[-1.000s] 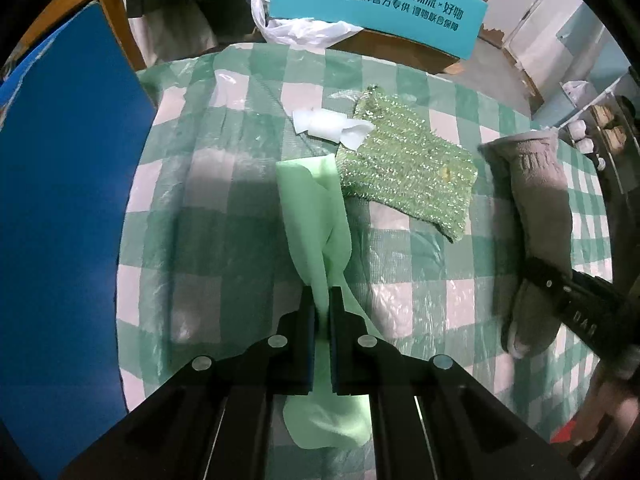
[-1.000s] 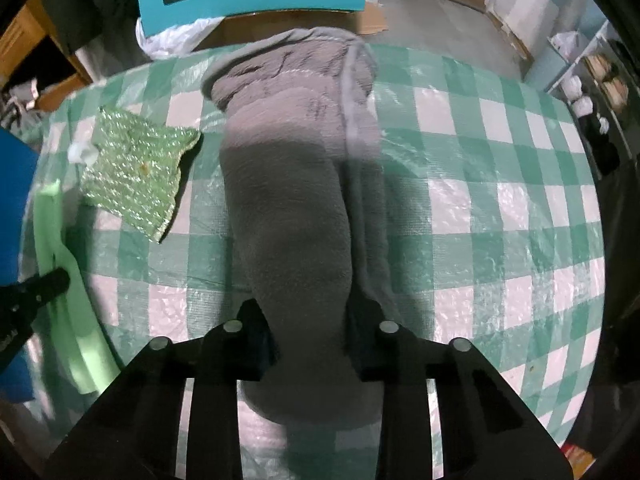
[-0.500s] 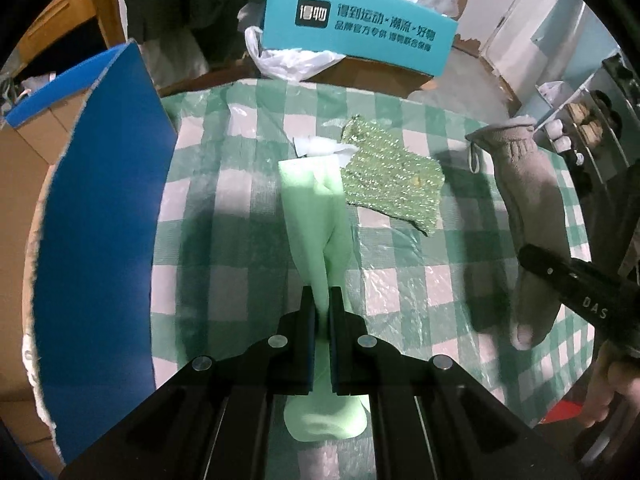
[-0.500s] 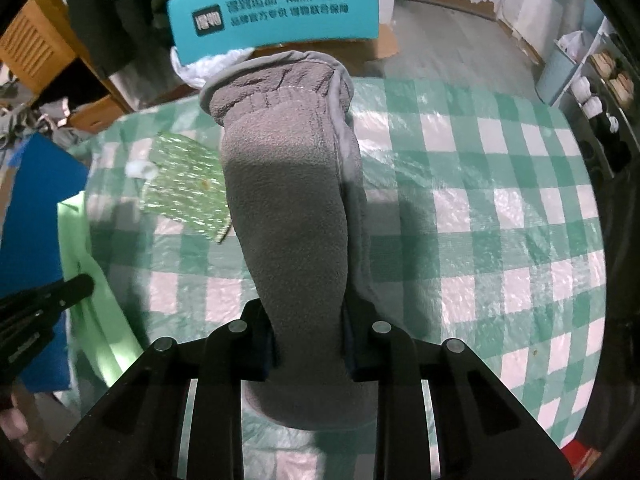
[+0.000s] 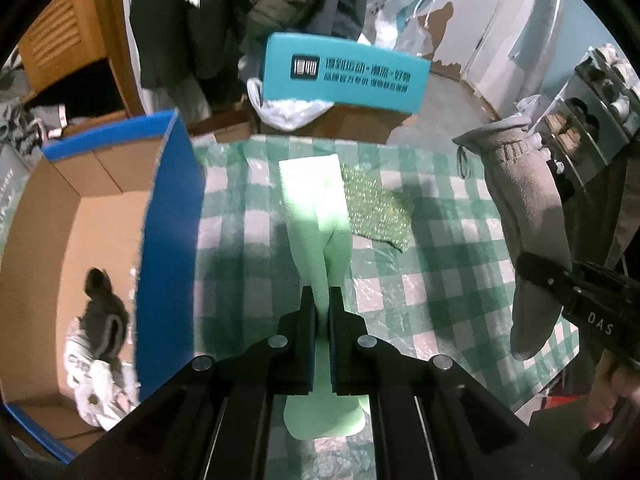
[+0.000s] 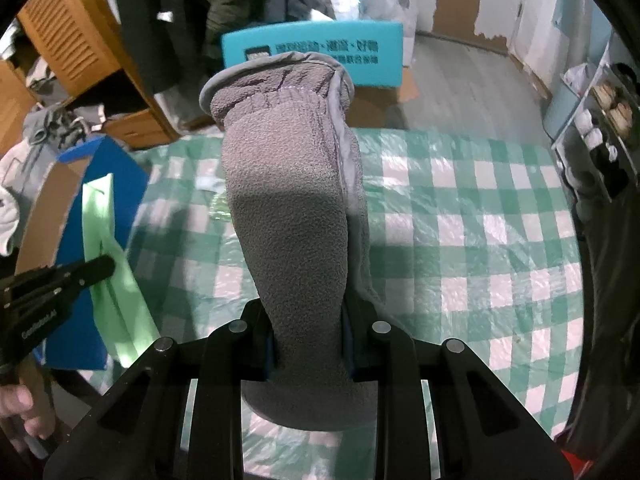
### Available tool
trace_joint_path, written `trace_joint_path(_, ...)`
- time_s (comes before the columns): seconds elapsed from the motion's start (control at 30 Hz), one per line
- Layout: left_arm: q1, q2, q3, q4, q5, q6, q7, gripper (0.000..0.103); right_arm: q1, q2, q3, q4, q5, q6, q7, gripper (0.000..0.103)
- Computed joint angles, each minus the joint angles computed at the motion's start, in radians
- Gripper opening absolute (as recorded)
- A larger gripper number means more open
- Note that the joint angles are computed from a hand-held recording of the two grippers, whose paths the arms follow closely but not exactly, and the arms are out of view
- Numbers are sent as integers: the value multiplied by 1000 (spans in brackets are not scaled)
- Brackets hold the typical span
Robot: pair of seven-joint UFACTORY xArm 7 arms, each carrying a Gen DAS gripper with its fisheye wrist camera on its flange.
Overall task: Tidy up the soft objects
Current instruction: 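Lift the sweatpants with the right tool while the left tool carries the green cloth to the box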
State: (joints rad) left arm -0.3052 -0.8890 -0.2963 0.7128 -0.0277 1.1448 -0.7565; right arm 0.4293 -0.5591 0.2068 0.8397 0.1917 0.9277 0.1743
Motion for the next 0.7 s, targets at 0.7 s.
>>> trace_joint_path(0.7,50,-162,27,43,18,89,58,5,58,10,43,92,20,-10,0,23)
